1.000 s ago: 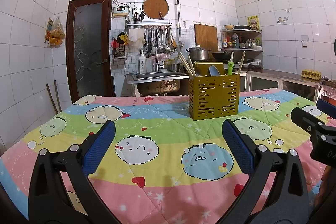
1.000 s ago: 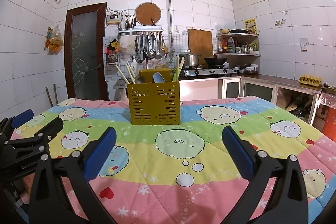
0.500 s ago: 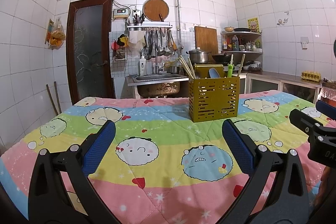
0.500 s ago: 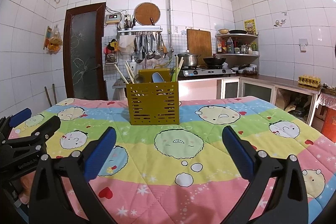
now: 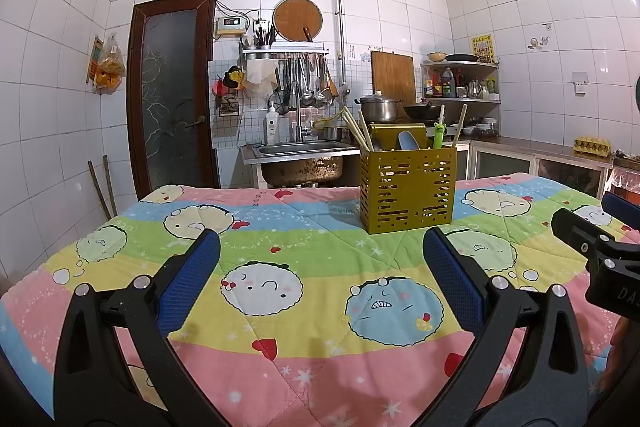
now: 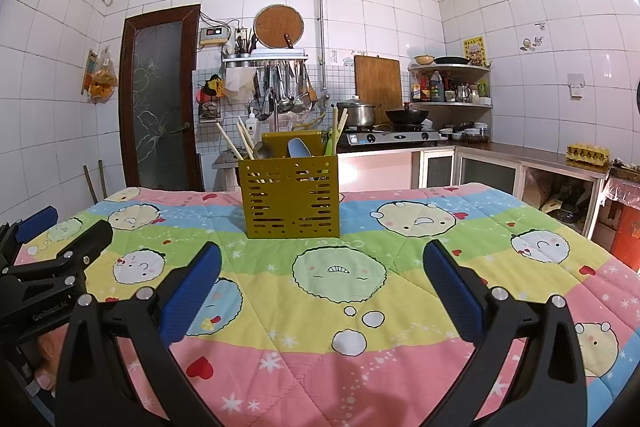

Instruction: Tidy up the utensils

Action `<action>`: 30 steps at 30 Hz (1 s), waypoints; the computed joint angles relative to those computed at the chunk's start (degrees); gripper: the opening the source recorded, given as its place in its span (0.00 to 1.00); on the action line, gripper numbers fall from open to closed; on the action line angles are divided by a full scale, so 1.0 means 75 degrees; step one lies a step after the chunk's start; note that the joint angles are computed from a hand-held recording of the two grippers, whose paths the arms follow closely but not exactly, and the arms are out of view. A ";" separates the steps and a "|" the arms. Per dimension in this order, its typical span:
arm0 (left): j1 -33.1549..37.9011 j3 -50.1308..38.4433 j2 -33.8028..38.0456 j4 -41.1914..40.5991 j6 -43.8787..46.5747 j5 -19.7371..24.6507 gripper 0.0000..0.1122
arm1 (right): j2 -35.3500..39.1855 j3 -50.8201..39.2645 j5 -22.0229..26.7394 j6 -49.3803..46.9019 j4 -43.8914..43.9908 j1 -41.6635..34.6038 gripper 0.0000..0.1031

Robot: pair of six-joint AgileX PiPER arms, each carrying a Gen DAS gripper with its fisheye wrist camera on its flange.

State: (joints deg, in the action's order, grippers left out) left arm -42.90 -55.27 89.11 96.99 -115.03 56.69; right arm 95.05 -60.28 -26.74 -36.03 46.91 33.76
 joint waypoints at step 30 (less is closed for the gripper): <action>-0.0119 0.0075 -0.0035 0.0134 -0.0161 0.0212 0.87 | -0.0006 0.0011 -0.0005 -0.0001 -0.0020 -0.0012 0.96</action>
State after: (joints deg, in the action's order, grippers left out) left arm -43.79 -54.71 88.85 97.99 -116.24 58.28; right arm 95.00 -60.19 -26.77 -36.04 46.76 33.68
